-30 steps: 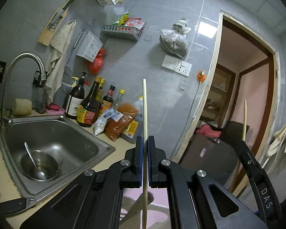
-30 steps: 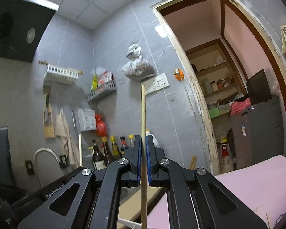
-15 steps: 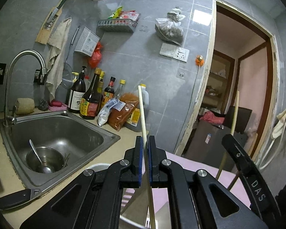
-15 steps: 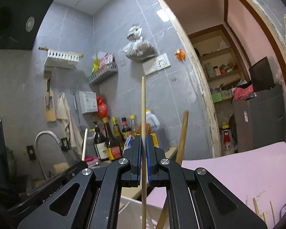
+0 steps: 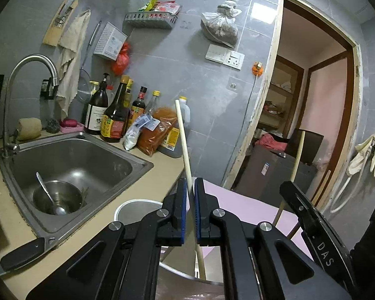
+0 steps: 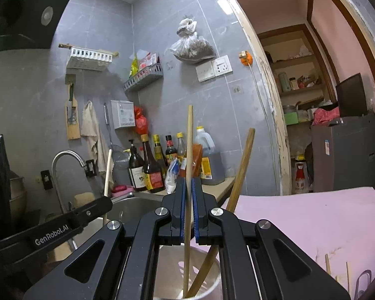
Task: Organize utensils
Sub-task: 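Lift both chopsticks, lower them into the white basket, open both tools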
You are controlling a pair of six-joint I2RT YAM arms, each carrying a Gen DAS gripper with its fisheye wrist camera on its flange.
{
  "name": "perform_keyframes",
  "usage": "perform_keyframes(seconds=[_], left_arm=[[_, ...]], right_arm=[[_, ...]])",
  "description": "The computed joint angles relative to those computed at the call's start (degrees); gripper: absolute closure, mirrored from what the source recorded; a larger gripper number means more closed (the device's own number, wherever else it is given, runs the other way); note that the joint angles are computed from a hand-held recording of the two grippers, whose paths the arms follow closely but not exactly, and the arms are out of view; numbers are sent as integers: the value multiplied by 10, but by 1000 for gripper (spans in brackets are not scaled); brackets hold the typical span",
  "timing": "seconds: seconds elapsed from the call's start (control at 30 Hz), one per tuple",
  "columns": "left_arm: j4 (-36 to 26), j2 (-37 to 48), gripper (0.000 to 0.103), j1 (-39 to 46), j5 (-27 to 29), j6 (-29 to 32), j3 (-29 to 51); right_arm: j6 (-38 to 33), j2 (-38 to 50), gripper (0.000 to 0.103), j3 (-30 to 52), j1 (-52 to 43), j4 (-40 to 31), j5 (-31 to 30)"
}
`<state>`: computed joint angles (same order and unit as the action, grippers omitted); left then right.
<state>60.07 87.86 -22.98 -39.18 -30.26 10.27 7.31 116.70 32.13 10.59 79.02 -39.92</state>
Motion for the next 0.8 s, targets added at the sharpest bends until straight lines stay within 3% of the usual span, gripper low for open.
perform_keyframes(seconds=[0.43, 0.8], left_arm=[[-69, -86, 99, 46, 115, 10, -19], [-122, -117, 99, 27, 111, 35, -7]], right_arm=[[-13, -9, 98, -1, -9, -31, -13], [-16, -28, 83, -11, -18, -35, -35]])
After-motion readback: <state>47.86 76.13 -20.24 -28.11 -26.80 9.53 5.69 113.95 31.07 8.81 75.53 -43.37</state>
